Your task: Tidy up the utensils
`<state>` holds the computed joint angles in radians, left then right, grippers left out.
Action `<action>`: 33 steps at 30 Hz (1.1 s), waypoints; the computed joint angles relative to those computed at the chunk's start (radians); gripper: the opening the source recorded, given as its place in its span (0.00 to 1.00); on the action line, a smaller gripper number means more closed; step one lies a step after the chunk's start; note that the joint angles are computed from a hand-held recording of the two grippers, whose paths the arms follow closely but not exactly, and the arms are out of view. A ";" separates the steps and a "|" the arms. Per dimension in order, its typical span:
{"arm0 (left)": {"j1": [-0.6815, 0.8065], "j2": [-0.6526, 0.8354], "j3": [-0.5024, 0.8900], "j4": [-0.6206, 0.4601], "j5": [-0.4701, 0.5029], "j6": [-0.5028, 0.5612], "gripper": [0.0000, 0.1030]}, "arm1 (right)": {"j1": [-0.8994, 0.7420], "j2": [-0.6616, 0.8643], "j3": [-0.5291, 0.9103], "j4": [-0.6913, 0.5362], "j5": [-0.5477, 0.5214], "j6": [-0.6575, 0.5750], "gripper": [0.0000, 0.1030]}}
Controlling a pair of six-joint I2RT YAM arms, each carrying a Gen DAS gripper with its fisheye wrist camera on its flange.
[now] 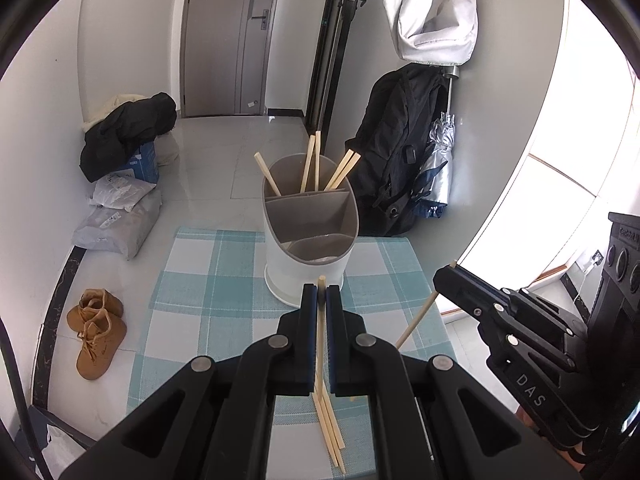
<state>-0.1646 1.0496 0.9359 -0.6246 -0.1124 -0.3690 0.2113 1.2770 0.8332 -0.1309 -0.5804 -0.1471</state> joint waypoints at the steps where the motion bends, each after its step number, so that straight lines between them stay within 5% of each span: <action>1: 0.003 0.003 0.009 -0.004 0.005 0.002 0.01 | 0.001 0.004 0.010 -0.004 0.000 0.001 0.04; 15: 0.069 0.154 0.315 -0.108 0.089 0.045 0.01 | 0.002 0.112 0.250 -0.089 -0.007 0.046 0.04; 33: 0.220 0.447 0.825 -0.264 0.176 0.169 0.01 | 0.076 0.388 0.822 -0.245 0.025 0.081 0.04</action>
